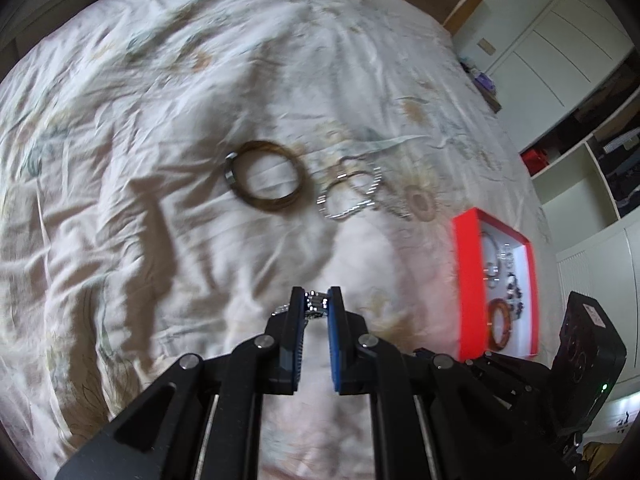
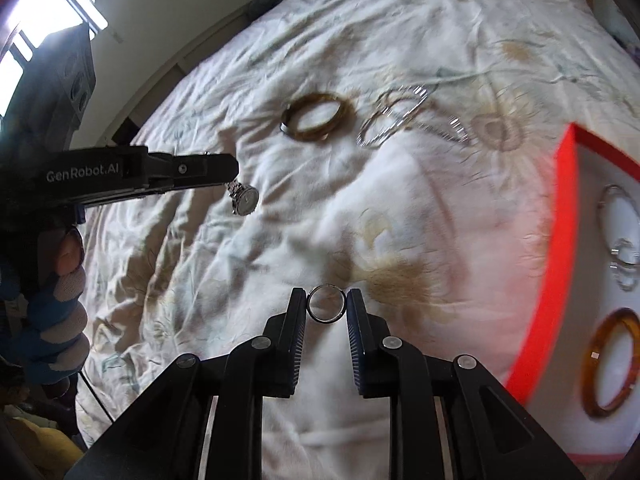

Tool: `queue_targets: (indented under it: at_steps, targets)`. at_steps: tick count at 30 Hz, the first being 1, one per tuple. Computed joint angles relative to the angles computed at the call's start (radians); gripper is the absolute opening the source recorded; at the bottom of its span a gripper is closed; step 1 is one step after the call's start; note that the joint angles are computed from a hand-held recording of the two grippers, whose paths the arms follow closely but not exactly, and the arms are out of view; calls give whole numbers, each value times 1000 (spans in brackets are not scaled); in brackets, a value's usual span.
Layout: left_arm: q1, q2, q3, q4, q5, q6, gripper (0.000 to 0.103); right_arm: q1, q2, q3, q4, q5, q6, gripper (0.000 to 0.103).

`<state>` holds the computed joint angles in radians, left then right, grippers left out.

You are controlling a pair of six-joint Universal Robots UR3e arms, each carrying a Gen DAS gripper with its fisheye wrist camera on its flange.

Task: Organize jewelry
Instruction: 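Carry the watch and ring into the red box and open both tools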

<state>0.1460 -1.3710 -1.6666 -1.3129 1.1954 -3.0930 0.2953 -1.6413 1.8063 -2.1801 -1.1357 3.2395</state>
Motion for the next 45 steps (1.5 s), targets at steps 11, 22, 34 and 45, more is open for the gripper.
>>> queue_targets:
  at_steps: [11, 22, 34, 45]
  targets:
    - [-262, -196, 350, -23, -38, -135, 10, -376, -416, 136, 324, 35, -189, 21]
    - [-575, -535, 729, -55, -27, -229, 10, -953, -755, 205, 846, 54, -659, 21]
    - [-752, -869, 1014, -131, 82, -227, 10, -1089, -798, 324, 877, 3, -795, 21]
    - [-744, -890, 942, -116, 85, -222, 10, -1016, -753, 356, 758, -35, -715, 21]
